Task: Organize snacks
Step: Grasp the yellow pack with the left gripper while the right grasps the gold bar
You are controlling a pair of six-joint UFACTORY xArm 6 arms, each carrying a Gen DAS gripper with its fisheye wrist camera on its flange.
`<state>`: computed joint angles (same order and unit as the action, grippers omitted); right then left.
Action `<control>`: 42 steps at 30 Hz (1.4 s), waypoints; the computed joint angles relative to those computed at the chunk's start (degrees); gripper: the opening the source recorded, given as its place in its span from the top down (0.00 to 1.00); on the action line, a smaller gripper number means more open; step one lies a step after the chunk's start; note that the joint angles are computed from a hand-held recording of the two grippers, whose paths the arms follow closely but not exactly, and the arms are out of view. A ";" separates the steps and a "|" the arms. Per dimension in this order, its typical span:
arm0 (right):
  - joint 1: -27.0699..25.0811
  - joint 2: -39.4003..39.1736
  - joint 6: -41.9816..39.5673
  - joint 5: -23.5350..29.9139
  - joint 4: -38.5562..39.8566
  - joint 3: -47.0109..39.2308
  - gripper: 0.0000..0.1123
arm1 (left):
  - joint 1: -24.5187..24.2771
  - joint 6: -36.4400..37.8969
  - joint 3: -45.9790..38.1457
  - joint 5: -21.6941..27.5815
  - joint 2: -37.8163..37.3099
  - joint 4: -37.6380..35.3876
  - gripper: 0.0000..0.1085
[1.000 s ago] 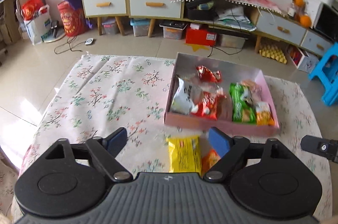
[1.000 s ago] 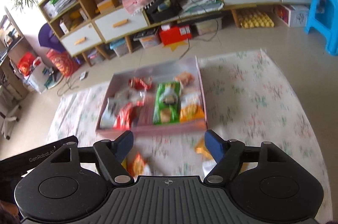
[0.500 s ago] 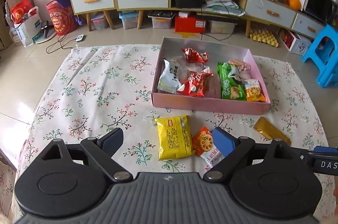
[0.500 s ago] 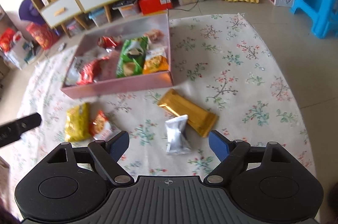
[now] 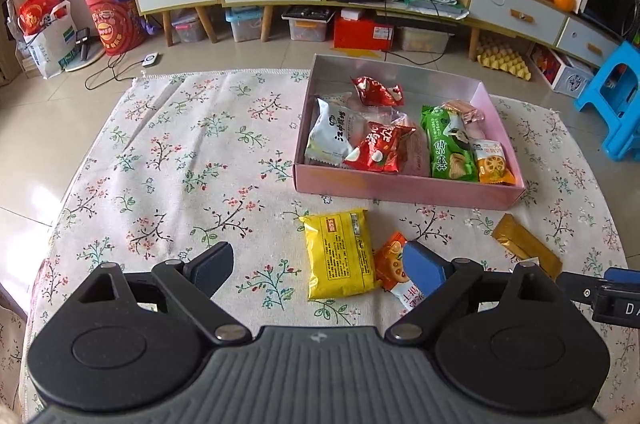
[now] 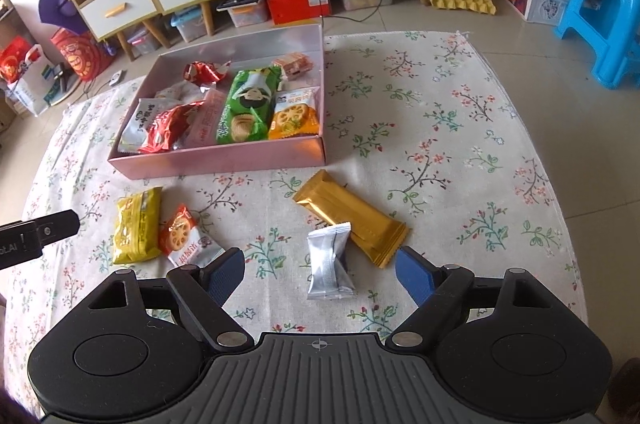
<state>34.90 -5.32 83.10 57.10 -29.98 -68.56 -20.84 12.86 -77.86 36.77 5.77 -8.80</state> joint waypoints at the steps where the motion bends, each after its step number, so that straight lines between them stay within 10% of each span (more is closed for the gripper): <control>1: 0.00 0.16 -0.01 0.06 0.00 -0.17 0.25 | 0.09 0.17 -0.23 0.37 0.15 -0.29 0.17; 21: -3.72 1.35 -1.50 -0.32 2.16 1.22 0.25 | -0.77 -5.59 -10.40 10.43 10.50 1.18 0.16; 42: -4.53 13.03 -12.24 0.17 -9.99 -3.25 0.28 | -0.94 -7.27 -13.30 10.81 15.47 5.05 0.22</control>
<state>30.36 7.71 70.86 57.27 -39.96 -71.81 -21.78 5.59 -91.16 47.58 21.24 -3.75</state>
